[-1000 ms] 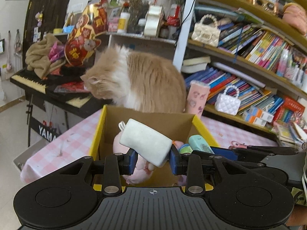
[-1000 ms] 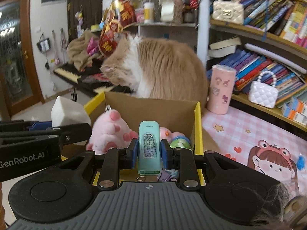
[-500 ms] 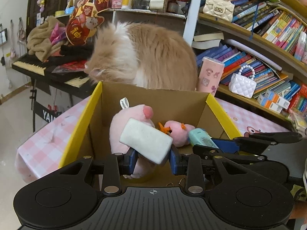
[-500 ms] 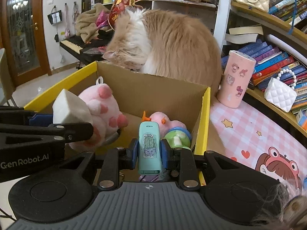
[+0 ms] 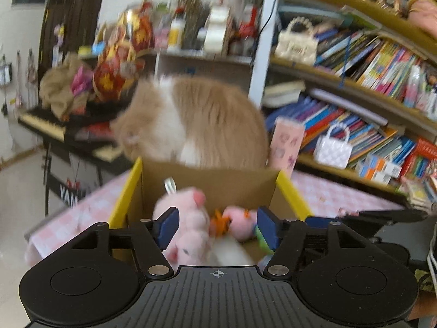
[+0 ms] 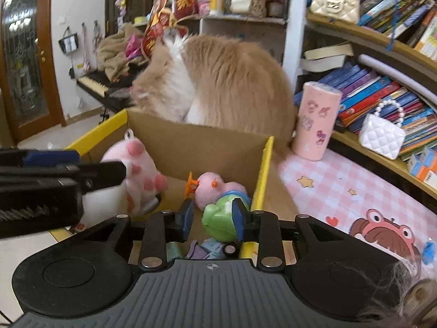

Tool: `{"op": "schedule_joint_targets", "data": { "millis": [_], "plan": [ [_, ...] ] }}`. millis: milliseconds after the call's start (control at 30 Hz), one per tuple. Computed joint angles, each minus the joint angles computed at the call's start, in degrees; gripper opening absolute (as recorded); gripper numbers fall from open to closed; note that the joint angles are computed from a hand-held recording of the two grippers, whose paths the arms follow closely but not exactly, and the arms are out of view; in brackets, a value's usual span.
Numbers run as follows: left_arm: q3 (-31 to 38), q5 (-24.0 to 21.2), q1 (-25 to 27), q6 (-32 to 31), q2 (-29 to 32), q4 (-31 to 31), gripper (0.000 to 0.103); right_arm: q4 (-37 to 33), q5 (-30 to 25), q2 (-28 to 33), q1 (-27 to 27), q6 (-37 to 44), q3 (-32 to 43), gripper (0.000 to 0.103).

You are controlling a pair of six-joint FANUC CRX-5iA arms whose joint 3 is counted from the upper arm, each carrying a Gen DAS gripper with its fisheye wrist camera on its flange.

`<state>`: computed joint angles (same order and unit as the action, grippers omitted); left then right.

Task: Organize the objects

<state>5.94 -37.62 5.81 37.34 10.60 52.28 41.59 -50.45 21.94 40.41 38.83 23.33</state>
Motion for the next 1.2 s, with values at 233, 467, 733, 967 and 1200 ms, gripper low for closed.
{"op": "schedule_joint_targets", "data": {
  "millis": [233, 467, 733, 967, 1200],
  "plan": [
    [-4.03, 0.59, 0.24, -4.25, -4.16, 3.8, 0.069, 8.1, -0.35, -5.1, 2.05, -12.14, -7.03, 0.032],
    [-7.9, -3.46, 2.77, -3.92, -8.0, 2.51, 0.069, 12.64, -4.47, -8.83, 5.61, -20.39, -12.15, 0.033],
    [-12.31, -8.98, 5.38, -6.96, -11.96, 2.13, 0.069, 13.71, -12.39, -12.16, 11.06, -27.82, -17.25, 0.033],
    [-15.4, -14.83, 7.15, -9.59, -14.57, 1.64, 0.069, 12.76, -20.3, -13.82, 15.89, -33.75, -20.01, 0.034],
    [-18.02, -19.46, 7.76, -12.31, -16.55, 1.48, 0.07, 12.07, -27.39, -15.31, 20.05, -39.49, -22.31, 0.037]
  ]
}}
